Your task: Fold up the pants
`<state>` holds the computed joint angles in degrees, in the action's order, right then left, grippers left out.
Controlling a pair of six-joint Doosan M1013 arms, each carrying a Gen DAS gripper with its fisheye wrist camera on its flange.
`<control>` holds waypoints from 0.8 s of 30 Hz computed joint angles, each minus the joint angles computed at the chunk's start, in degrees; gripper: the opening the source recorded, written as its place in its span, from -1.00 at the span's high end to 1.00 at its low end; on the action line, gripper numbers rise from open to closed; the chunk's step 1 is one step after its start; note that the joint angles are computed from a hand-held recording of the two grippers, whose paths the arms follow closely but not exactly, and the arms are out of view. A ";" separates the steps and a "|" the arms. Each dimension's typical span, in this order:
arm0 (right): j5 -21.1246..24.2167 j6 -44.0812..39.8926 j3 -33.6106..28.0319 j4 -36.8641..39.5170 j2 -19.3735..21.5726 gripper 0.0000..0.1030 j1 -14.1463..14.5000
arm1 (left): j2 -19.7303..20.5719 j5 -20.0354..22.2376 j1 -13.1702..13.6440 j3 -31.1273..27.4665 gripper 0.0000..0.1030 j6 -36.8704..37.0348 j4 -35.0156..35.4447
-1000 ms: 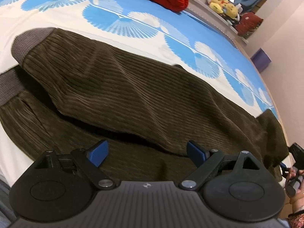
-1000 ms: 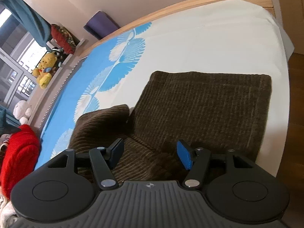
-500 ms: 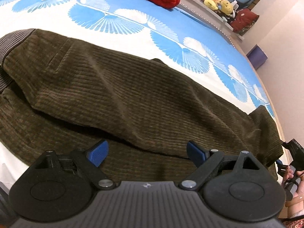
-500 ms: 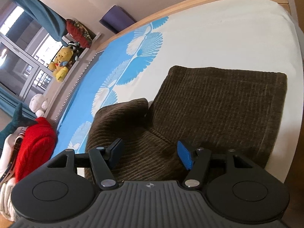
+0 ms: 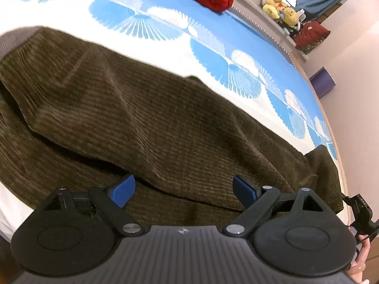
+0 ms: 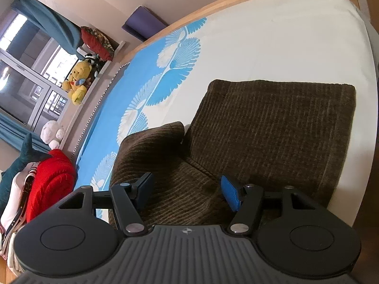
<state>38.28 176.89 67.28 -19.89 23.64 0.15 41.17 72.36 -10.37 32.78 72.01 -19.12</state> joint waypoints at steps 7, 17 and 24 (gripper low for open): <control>-0.22 1.54 0.67 -0.44 -0.50 -0.26 -0.10 | 2.09 4.25 -0.60 -1.33 -0.80 -0.96 -1.44; 5.41 4.24 1.37 16.91 -0.66 -0.29 -1.79 | 5.60 2.29 0.55 -6.13 -0.80 -12.56 0.10; -11.11 4.70 4.19 22.83 -0.26 -0.37 -2.26 | 10.03 5.74 -0.33 -15.52 -0.33 -18.33 5.84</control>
<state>27.17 181.59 71.47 2.95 23.39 -2.11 51.20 78.10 -10.70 17.25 53.69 -13.28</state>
